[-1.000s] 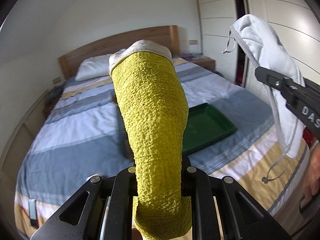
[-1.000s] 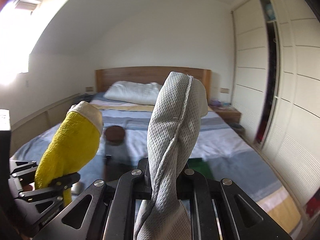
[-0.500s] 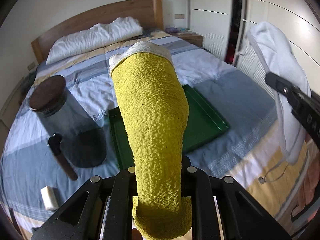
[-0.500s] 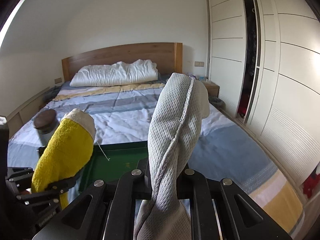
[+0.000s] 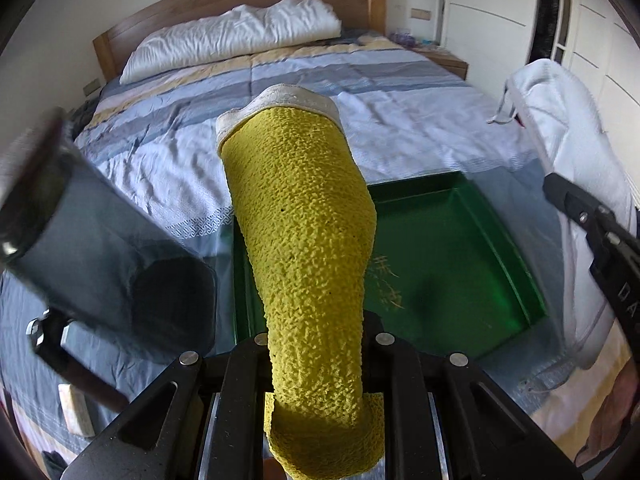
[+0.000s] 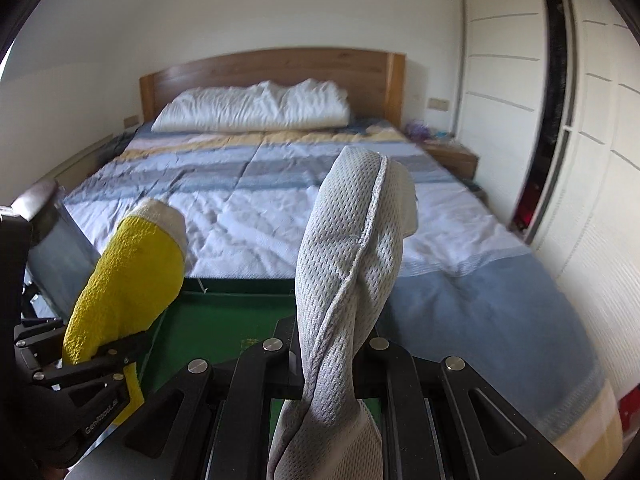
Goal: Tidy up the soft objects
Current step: 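Lift and carry the yellow roll and grey pouch over the green tray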
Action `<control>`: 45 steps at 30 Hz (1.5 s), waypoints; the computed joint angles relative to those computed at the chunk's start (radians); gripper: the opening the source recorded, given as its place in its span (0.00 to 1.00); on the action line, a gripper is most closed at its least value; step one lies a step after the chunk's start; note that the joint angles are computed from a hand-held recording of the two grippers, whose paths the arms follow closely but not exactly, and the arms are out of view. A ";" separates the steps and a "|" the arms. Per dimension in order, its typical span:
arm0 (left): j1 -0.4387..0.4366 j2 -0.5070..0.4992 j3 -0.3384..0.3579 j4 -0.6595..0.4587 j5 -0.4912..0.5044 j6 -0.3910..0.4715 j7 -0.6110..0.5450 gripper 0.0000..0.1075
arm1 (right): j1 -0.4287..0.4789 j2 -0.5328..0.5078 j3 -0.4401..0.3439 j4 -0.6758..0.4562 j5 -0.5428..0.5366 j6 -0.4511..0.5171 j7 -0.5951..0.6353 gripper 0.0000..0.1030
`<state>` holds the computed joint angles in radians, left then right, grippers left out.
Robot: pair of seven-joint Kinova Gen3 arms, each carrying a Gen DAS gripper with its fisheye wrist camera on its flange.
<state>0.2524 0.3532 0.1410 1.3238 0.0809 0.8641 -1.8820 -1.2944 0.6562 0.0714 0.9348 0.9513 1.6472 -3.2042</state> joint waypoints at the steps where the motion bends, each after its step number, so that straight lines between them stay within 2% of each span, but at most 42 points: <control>1: 0.012 0.012 -0.007 -0.006 -0.015 -0.003 0.015 0.13 | 0.025 -0.011 -0.008 0.022 -0.009 -0.037 0.007 0.10; 7: 0.060 0.067 -0.028 -0.027 -0.074 -0.009 0.090 0.13 | 0.155 -0.038 -0.031 0.101 -0.059 -0.201 0.058 0.10; 10: 0.082 0.084 -0.039 -0.028 -0.108 -0.025 0.126 0.13 | 0.181 -0.048 -0.030 0.116 -0.071 -0.226 0.098 0.10; 19: 0.108 0.142 -0.050 -0.083 -0.143 0.018 0.211 0.14 | 0.288 -0.064 -0.036 0.173 -0.131 -0.366 0.185 0.11; 26: 0.098 0.165 -0.036 -0.101 -0.121 0.058 0.230 0.14 | 0.324 -0.049 -0.029 0.170 -0.173 -0.387 0.206 0.11; 38: 0.107 0.162 -0.039 -0.076 -0.130 0.024 0.243 0.14 | 0.354 0.018 0.009 0.089 -0.209 -0.399 0.294 0.11; 45: 0.098 0.168 -0.035 -0.077 -0.123 0.021 0.233 0.14 | 0.356 0.025 0.015 0.083 -0.235 -0.408 0.312 0.12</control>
<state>0.3509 0.5213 0.1063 1.2471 -0.0426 0.8849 -1.6493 -0.9383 0.6812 0.0867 1.0178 0.7159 1.2392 -2.8924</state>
